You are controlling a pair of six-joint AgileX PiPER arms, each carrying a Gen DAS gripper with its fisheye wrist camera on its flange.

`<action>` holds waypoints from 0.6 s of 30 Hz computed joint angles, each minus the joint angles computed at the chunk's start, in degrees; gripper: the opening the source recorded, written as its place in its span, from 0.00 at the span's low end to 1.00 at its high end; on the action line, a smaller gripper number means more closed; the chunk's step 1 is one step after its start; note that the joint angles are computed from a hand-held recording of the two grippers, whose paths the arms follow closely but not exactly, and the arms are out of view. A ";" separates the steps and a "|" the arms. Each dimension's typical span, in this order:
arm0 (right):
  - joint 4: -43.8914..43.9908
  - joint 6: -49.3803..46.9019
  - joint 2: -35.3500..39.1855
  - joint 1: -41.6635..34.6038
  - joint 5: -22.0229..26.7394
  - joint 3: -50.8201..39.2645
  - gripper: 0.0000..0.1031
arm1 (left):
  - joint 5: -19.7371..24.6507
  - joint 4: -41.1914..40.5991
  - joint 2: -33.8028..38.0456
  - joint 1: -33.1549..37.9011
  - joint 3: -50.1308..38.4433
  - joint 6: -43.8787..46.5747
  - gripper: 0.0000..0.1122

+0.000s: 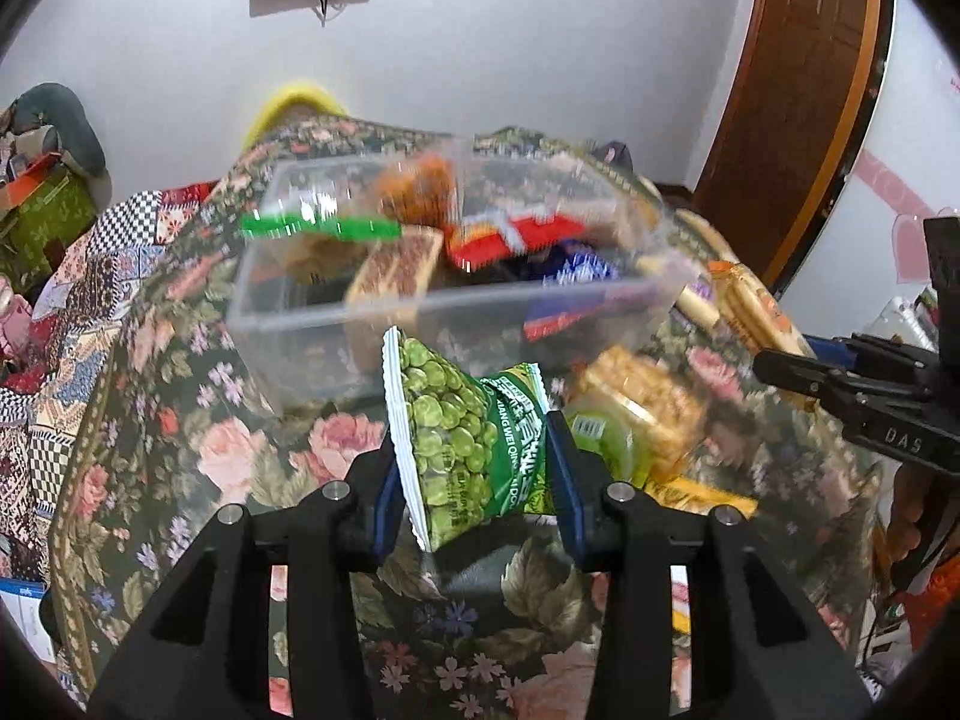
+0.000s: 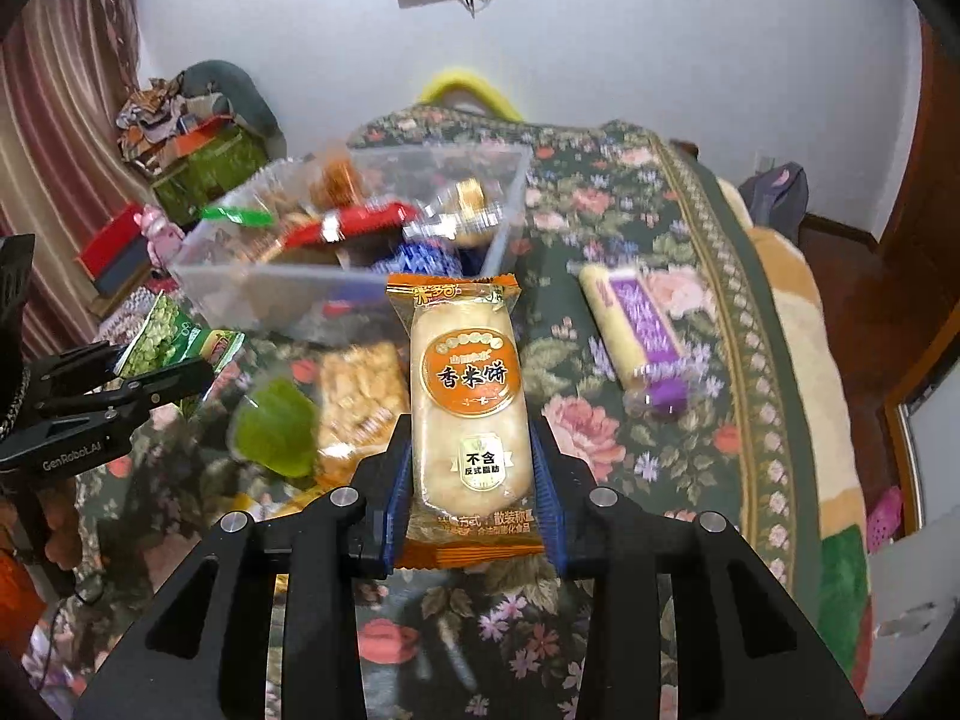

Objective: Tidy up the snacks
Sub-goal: 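Carry both packs over the clear box and open both tools inside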

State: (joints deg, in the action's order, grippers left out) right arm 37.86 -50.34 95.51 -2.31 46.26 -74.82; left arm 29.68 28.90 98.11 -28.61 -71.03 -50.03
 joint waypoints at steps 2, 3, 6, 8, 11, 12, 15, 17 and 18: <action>0.46 0.24 -0.43 0.53 0.16 -0.92 0.32 | 0.97 0.42 -0.69 -0.13 -1.15 -0.19 0.38; 0.57 0.44 -0.15 0.84 0.18 -1.59 0.32 | 1.19 0.69 -0.97 0.07 -1.53 -0.15 0.38; 1.09 1.33 0.21 1.91 0.27 -3.60 0.32 | 2.51 1.33 -0.67 0.26 -4.39 0.08 0.38; 1.66 1.99 0.48 2.70 0.12 -4.70 0.32 | 3.01 1.59 -0.30 0.73 -6.11 0.35 0.38; 2.29 2.62 1.72 4.01 -0.22 -7.08 0.32 | 3.00 0.83 0.58 1.88 -8.46 1.43 0.38; 2.11 3.36 2.59 4.74 -0.40 -8.56 0.32 | 3.02 0.49 1.08 2.22 -9.44 1.90 0.38; 1.30 5.15 4.47 6.12 -0.51 -11.70 0.32 | 2.79 -1.93 2.87 3.74 -12.65 4.77 0.38; 0.46 6.68 6.17 7.01 -0.31 -14.27 0.32 | 2.68 -2.57 3.91 4.12 -14.32 5.56 0.38; -0.36 7.83 7.52 7.64 -0.26 -16.20 0.32 | 2.62 -2.96 4.55 4.45 -15.23 6.19 0.38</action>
